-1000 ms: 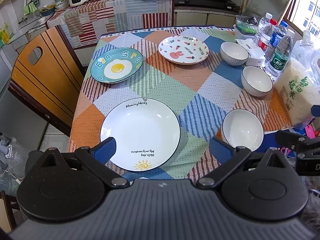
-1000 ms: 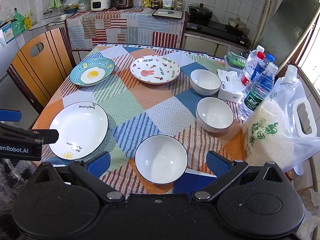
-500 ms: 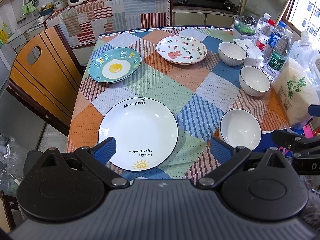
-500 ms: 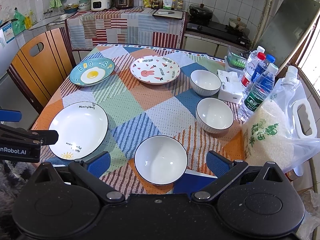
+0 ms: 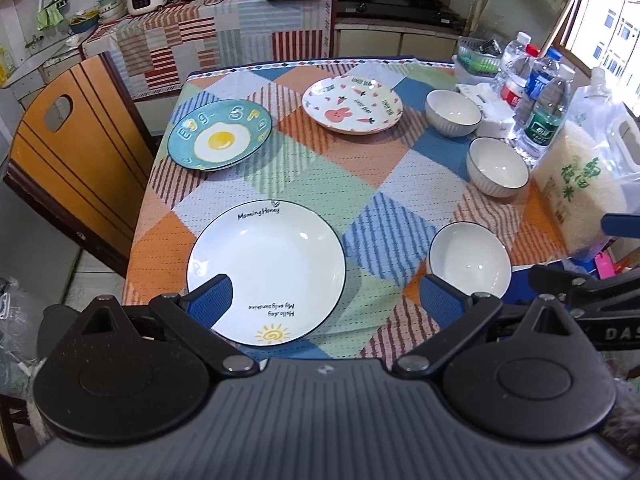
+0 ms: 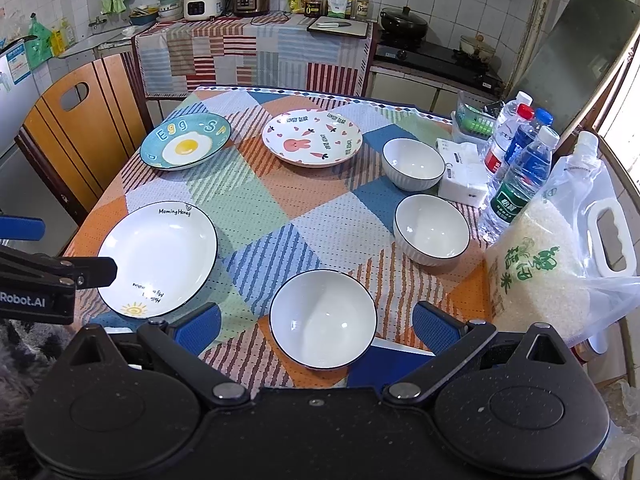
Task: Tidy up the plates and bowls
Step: 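Close the left gripper on the white Morning Honey plate rim while the right gripper grips it too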
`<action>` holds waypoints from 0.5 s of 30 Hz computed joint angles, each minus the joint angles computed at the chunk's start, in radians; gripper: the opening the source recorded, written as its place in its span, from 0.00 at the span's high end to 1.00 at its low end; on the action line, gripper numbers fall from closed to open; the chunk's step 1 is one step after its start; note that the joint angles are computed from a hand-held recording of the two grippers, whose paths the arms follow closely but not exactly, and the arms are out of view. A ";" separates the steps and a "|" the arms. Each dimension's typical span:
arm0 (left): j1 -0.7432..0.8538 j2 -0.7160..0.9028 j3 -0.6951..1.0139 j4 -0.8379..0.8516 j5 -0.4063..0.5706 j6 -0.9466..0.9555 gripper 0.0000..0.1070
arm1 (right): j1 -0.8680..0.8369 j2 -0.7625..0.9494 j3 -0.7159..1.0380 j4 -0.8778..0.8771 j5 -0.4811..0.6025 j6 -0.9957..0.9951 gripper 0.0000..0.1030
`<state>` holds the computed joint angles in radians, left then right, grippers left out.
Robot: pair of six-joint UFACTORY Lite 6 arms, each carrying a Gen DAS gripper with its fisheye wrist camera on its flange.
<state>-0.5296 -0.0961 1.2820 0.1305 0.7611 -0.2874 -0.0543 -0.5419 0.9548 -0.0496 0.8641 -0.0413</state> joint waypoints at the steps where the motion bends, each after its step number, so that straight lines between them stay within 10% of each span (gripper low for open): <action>1: -0.001 0.000 0.001 0.005 -0.002 0.000 0.05 | 0.003 0.003 -0.002 -0.003 -0.004 0.002 0.00; 5: 0.009 0.008 0.000 0.043 -0.032 0.001 0.05 | -0.022 0.009 -0.024 0.047 -0.077 -0.081 0.00; 10: 0.069 0.070 0.021 0.108 -0.088 0.032 0.04 | -0.149 0.053 -0.079 0.488 -0.278 -0.601 0.00; 15: 0.260 0.212 0.079 -0.177 -0.145 0.368 0.04 | -0.253 0.276 -0.050 1.012 -0.213 -1.054 0.00</action>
